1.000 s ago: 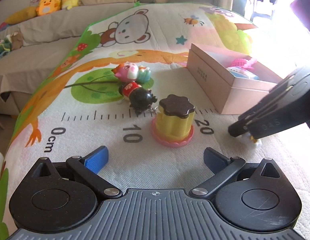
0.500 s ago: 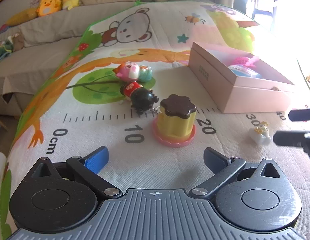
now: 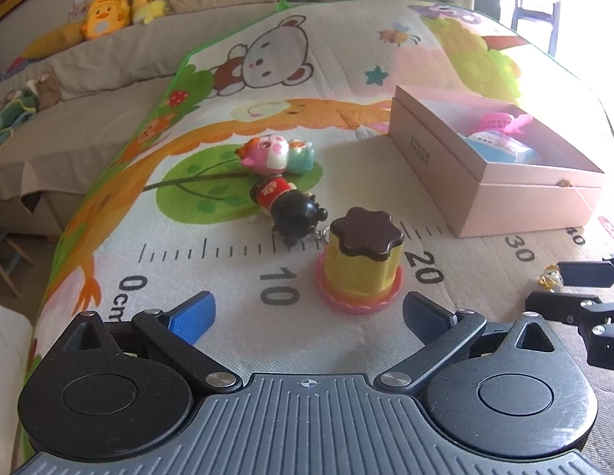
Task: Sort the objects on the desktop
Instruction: 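Drop the pudding toy in the box with the left tool while the right tool carries the figurine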
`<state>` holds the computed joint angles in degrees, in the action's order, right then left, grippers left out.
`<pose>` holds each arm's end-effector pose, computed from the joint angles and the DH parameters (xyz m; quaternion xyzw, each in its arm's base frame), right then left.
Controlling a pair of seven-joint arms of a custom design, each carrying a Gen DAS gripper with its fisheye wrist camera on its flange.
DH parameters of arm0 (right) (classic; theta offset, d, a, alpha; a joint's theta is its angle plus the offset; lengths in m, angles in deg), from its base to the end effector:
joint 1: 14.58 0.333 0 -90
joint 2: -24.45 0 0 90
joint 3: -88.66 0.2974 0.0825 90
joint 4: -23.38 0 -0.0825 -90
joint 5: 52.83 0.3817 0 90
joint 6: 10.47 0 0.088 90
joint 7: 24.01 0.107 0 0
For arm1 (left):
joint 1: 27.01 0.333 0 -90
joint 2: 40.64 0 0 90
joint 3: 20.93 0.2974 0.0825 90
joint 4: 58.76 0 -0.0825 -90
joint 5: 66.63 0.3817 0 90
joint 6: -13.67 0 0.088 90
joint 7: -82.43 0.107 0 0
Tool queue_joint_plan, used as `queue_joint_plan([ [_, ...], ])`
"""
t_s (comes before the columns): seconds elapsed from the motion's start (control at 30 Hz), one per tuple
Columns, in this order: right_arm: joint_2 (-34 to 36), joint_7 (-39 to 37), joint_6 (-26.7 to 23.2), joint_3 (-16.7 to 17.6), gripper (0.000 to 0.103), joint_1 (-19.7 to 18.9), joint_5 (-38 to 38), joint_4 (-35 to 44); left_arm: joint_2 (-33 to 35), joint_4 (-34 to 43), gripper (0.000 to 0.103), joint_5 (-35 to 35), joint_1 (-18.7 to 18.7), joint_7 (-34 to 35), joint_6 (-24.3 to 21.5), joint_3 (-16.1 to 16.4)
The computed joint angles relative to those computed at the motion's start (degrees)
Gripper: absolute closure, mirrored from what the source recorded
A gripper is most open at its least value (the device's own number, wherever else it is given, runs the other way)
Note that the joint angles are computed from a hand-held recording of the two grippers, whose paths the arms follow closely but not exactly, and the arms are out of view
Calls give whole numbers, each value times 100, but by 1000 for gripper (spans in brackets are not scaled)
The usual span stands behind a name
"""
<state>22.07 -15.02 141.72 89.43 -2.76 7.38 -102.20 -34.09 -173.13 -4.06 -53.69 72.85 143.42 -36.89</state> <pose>0.5477 0.0975 0.4309 -0.8489 0.3444 -0.1496 0.3720 0.4565 -0.3840 0.4153 -0.7386 0.5296 -0.2455 0.3373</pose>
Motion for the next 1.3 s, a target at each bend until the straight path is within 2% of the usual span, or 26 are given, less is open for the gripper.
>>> queue_joint_plan([
  [0.13,-256,135,-313,-124,63,-110,-176,-212,258,274,4,207,-20,144,49,40],
  [0.2,-418,173,-501,-202,63,-163,-284,-348,460,512,20,30,-10,456,82,84],
  [0.27,-563,137,-593,-256,63,-182,-348,-480,613,706,20,-50,-59,540,5,152],
  [0.33,-675,120,-700,-311,63,-193,-403,-570,673,804,27,-102,-96,595,-12,209],
  [0.37,-731,104,-788,-344,63,-201,-427,-604,680,820,37,-109,-108,622,19,229],
  [0.4,-805,80,-869,-376,63,-210,-446,-656,683,831,42,-118,-123,656,35,242],
  [0.57,-1137,-88,-1265,-552,63,-255,-503,-772,498,714,42,67,-288,679,-55,208],
  [0.63,-1281,-151,-1528,-686,63,-295,-376,-688,202,535,42,250,-276,520,232,162],
  [0.73,-1414,-308,-2010,-971,63,-370,219,-228,-167,546,42,1111,-248,246,513,77],
  [0.83,-1240,-276,-1803,-979,63,-414,759,374,-65,1001,42,1803,-171,296,629,27],
  [0.93,-733,-140,-1279,-819,63,-433,1078,1027,486,1763,42,2047,-168,597,671,115],
  [1.07,321,673,-1139,-558,63,-573,838,2125,1425,2854,41,1660,-135,936,1253,413],
  [1.1,546,864,-1128,-479,63,-622,743,2348,1589,3020,38,1496,-144,1036,1303,470],
  [1.2,1171,1784,-888,-276,52,-713,175,2878,1664,2912,25,1077,-229,1142,1238,628],
  [1.27,1271,1889,-953,-159,52,-845,59,2908,1281,2211,16,1060,-304,901,1322,743],
  [1.3,1267,1846,-918,-98,52,-899,26,2831,1119,1913,13,1068,-356,809,1184,748],
])
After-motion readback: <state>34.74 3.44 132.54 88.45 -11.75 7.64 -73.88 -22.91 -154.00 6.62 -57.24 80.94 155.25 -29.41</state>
